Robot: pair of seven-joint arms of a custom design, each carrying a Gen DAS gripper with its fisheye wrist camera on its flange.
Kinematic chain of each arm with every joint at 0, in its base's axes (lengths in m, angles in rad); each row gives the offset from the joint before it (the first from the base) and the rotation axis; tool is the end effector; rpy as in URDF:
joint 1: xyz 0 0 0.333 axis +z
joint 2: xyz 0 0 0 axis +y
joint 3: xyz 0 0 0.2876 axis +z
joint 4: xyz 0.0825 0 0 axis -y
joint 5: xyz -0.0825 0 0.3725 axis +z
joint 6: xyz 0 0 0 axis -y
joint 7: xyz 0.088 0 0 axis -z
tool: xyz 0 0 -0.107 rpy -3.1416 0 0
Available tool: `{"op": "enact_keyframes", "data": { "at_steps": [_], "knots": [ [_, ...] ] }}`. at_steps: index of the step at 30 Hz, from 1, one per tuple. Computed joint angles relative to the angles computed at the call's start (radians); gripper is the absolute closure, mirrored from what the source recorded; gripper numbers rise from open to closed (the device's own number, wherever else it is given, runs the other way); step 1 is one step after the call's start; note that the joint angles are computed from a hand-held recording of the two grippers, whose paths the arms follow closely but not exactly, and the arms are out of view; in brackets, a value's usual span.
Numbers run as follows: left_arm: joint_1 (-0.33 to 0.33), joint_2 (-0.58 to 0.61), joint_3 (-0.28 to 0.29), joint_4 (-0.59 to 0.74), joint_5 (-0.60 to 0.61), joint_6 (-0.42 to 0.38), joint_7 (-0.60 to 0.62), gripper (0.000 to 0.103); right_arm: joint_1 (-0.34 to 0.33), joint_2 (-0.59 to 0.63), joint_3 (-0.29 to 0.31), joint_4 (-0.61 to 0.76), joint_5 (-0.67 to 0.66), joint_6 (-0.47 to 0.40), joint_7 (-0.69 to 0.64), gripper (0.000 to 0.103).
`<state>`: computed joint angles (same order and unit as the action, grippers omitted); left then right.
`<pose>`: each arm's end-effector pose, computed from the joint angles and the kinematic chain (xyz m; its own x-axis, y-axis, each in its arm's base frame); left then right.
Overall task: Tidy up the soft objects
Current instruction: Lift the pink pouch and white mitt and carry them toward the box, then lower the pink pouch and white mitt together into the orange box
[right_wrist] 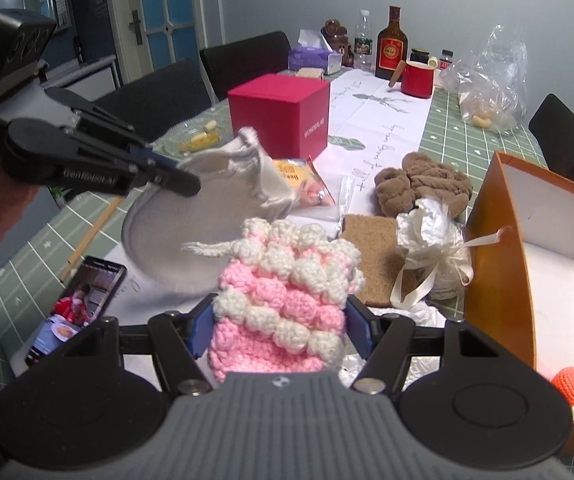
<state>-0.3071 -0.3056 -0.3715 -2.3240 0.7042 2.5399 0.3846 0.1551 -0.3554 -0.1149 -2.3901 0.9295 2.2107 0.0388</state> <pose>0.3754 -0.3237 0.4823 0.0078 -0.9998 -0.0189 -0.7122 0.0077 -0.7020 0.4574 0.0433 0.4604 0.8851 -0.4568 -0.0890 -0.3674 -0.5683 -0.7362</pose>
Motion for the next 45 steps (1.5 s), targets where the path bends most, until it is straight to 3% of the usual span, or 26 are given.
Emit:
{"op": "enact_keyframes", "data": {
  "at_steps": [12, 21, 32, 45],
  "knots": [
    [-0.023, 0.052, -0.014, 0.166, 0.000, -0.083, 0.080, 0.099, -0.023, 0.011, -0.028, 0.079, 0.029, -0.062, -0.001, 0.038],
    [-0.061, 0.183, -0.022, 0.351, 0.078, -0.103, 0.089, 0.099, -0.072, 0.072, -0.054, 0.204, 0.061, -0.094, -0.016, 0.038],
    [-0.155, 0.367, 0.028, 0.575, 0.141, -0.132, 0.145, 0.099, -0.138, 0.136, -0.064, 0.304, 0.085, -0.115, -0.028, 0.038],
    [-0.229, 0.529, 0.097, 0.783, 0.155, -0.097, 0.213, 0.099, -0.191, 0.200, -0.061, 0.388, 0.102, -0.092, -0.032, 0.038]
  ]
}}
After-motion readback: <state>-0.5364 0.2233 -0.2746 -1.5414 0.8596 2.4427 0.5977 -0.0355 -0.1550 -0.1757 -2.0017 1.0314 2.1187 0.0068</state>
